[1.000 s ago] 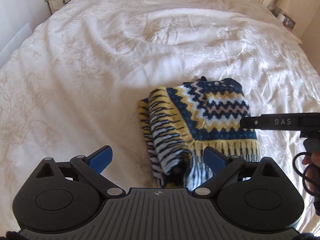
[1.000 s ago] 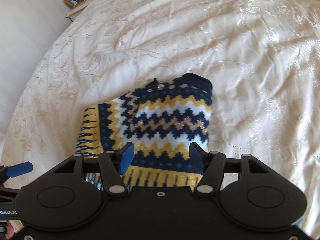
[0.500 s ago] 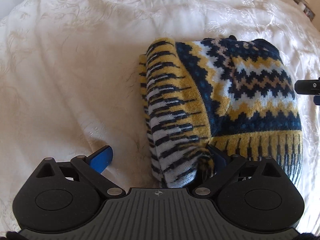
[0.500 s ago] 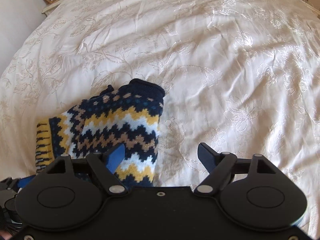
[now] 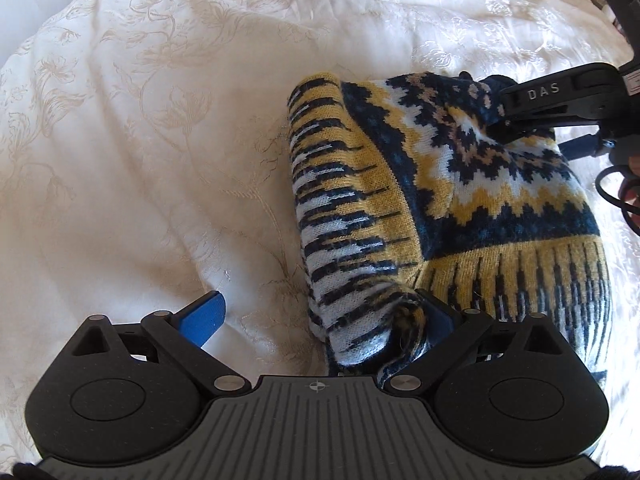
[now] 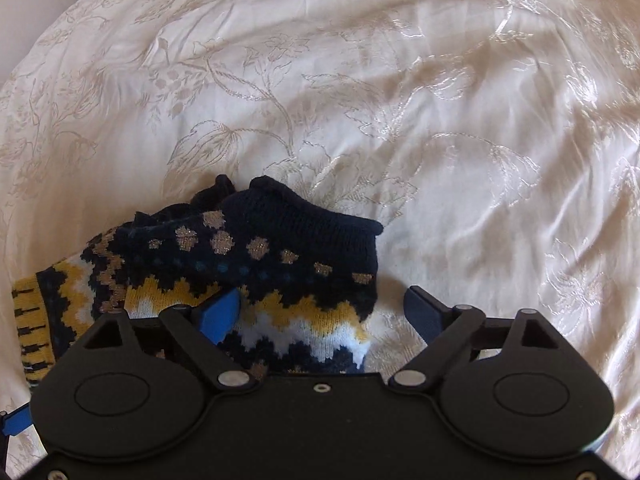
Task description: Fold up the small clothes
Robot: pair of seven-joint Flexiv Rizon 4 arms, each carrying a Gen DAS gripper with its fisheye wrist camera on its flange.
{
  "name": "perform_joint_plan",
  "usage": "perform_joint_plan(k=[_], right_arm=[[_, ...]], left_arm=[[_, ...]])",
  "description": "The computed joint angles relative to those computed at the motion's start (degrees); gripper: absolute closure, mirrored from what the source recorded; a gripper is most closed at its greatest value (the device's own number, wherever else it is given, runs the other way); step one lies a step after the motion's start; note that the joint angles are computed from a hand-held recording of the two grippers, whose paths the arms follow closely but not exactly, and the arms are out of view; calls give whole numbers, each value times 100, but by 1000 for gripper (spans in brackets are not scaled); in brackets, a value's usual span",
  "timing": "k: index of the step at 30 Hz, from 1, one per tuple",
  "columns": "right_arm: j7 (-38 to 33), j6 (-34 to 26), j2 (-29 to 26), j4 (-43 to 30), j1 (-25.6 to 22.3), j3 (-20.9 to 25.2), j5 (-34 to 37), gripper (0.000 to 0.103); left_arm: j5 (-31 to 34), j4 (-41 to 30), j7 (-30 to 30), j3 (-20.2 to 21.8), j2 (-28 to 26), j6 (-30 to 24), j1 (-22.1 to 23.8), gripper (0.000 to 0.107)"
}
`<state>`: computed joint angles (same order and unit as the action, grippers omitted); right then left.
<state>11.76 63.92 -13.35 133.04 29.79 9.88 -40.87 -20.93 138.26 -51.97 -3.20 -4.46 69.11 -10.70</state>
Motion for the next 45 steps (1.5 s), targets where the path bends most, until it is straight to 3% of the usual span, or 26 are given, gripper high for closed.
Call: perform_joint_plan(k=[6,8,12,18,21,25,30,36,45], right_arm=[[293,56,346,307,-50,-71,-526,9],[296,-152,508,365,-81,75,-446,1],[189,-577,844,435,-70,420,102,1],[1194,-389,1192,764,-20,685,-42,1],[871,-476,1055,655,162,900,662,1],[924,-427,894,601,414,996,1033,1],[843,-645,848,451,592,1024,1420,1],[326,-1112,814,204,676,1022,1644,1],[302,-1121,823,209,704,1005,1643,1]], left_arm=[[-560,-279,494,-38,-40,-554,112,7],[-534,-301,579,-11,25,-546,102,7],[-686,-283,826,10,232,-576,44,7],[-919,-56,1281,73,572,-495,-166,7],[-454,-32,1032,114,449,-314,-135,7],[619,-215,444,177,138,-354,39,6],[673,-264,452,140,-28,-346,141,4],[1123,-482,37,119,-230,-354,113,4],[1647,-695,-615,116,-348,-394,-5,4]])
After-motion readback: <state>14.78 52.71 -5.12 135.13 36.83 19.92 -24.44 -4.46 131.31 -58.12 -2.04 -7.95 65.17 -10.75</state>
